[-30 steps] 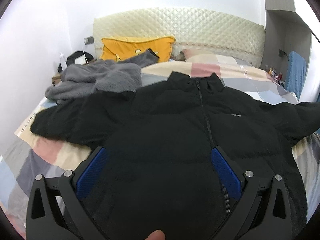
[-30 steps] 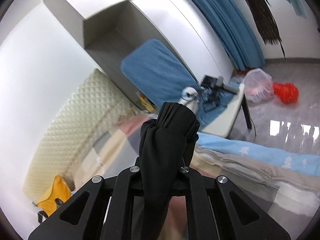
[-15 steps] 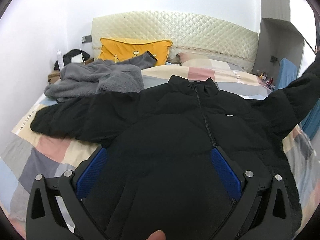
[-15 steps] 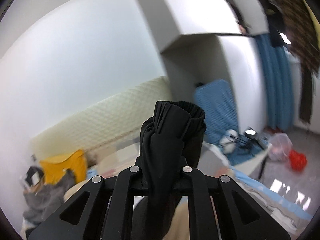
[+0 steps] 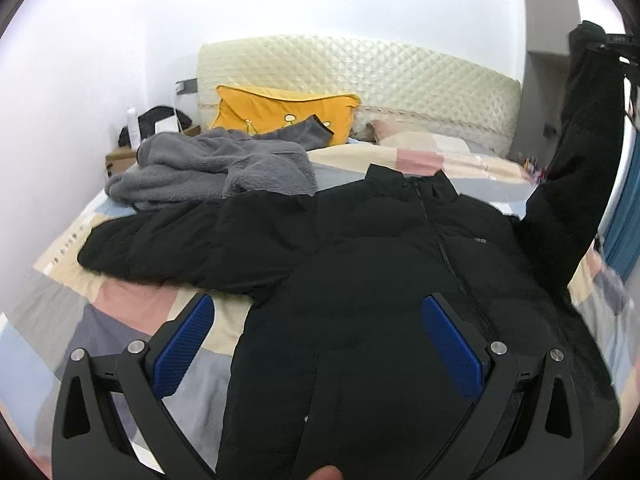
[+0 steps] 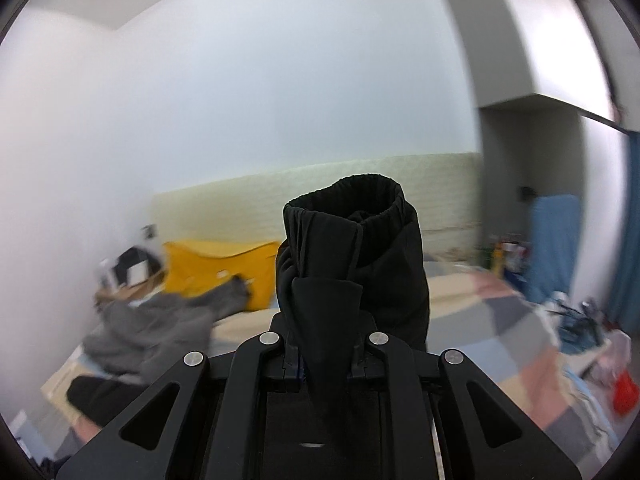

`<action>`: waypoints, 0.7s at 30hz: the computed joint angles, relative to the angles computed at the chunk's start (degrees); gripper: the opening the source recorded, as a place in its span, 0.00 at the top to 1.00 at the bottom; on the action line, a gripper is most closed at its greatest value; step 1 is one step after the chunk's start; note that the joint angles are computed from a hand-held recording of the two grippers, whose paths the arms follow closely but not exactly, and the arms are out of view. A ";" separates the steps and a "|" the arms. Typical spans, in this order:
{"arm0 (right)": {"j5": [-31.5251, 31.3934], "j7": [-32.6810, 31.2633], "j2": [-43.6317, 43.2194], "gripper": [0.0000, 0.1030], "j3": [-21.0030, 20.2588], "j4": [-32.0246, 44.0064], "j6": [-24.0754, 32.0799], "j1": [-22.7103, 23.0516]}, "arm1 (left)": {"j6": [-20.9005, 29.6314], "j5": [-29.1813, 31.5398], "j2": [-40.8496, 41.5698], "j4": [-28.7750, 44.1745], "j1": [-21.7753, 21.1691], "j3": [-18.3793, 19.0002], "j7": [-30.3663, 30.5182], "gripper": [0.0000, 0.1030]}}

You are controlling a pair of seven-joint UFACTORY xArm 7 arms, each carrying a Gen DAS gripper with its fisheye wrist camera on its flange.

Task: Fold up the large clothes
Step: 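Lift the sleeve with the right tool and fold it across the jacket body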

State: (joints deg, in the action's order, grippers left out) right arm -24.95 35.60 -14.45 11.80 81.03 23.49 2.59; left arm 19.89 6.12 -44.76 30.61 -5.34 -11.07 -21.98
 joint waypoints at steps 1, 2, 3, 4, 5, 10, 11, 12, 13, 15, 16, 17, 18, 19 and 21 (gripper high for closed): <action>0.09 -0.46 0.39 0.88 0.42 -0.40 -0.59 0.64 | -0.24 -0.89 0.32 -0.10 -1.22 1.11 0.39 0.00; -0.43 -0.32 2.03 0.88 1.69 0.11 -1.24 1.41 | -0.28 -1.68 0.61 -0.15 -2.40 2.01 0.96 0.00; -0.89 -0.14 3.90 0.88 2.74 0.49 -1.67 2.51 | -0.25 -1.72 0.69 -0.19 -2.59 1.88 1.27 0.00; -1.95 0.79 5.87 0.88 3.68 1.00 -1.73 3.57 | -0.32 -1.14 0.57 -0.29 -1.95 0.96 1.21 0.00; -3.00 1.80 7.64 0.88 4.21 1.62 -1.70 4.74 | -0.45 -0.61 0.33 -0.47 -1.40 0.39 1.21 0.00; -6.58 2.06 18.84 0.88 5.45 5.90 -2.19 12.16 | -1.00 -0.96 -0.37 -1.61 -1.95 2.01 2.52 0.00; -6.85 1.06 21.18 0.88 5.46 6.74 -2.28 13.59 | -0.29 -1.09 -0.34 -1.58 -1.64 2.92 3.12 0.00; -7.14 0.31 23.46 0.88 5.36 7.56 -2.30 15.00 | 0.23 -1.36 -0.26 -1.55 -1.26 3.53 3.39 0.00; -7.97 0.85 25.15 0.88 4.92 8.62 -1.92 16.65 | 0.88 -1.99 -0.13 -1.66 -0.69 4.92 3.65 0.00; -6.96 0.14 28.74 0.87 4.31 9.02 -3.30 18.54 | 1.12 -3.14 -0.45 -2.51 0.92 6.43 3.16 0.00; -6.69 -0.06 30.85 0.87 3.86 10.04 -3.32 19.73 | 1.01 -3.63 -0.31 -2.97 1.96 7.28 2.94 0.00; -6.21 -0.73 32.79 0.87 3.47 11.15 -2.96 20.76 | 1.07 -3.96 -0.06 -3.16 2.63 7.58 2.84 0.00; -6.27 -0.97 34.61 0.87 2.74 12.09 -2.79 22.01 | 1.15 -4.39 0.76 -3.20 3.39 8.19 2.72 0.00; -7.29 -0.57 36.17 0.87 1.47 12.79 -2.34 23.85 | 1.29 -5.03 1.63 -3.13 3.63 8.88 2.75 0.00; -8.19 -0.68 38.89 0.87 -0.79 13.73 -2.39 26.35 | 0.82 -6.88 2.67 -3.15 2.67 10.38 3.32 0.00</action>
State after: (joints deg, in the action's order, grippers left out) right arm -33.13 34.91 24.43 11.01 94.75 21.10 28.94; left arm 20.71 -0.76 -42.09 27.45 -2.67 -0.69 -18.66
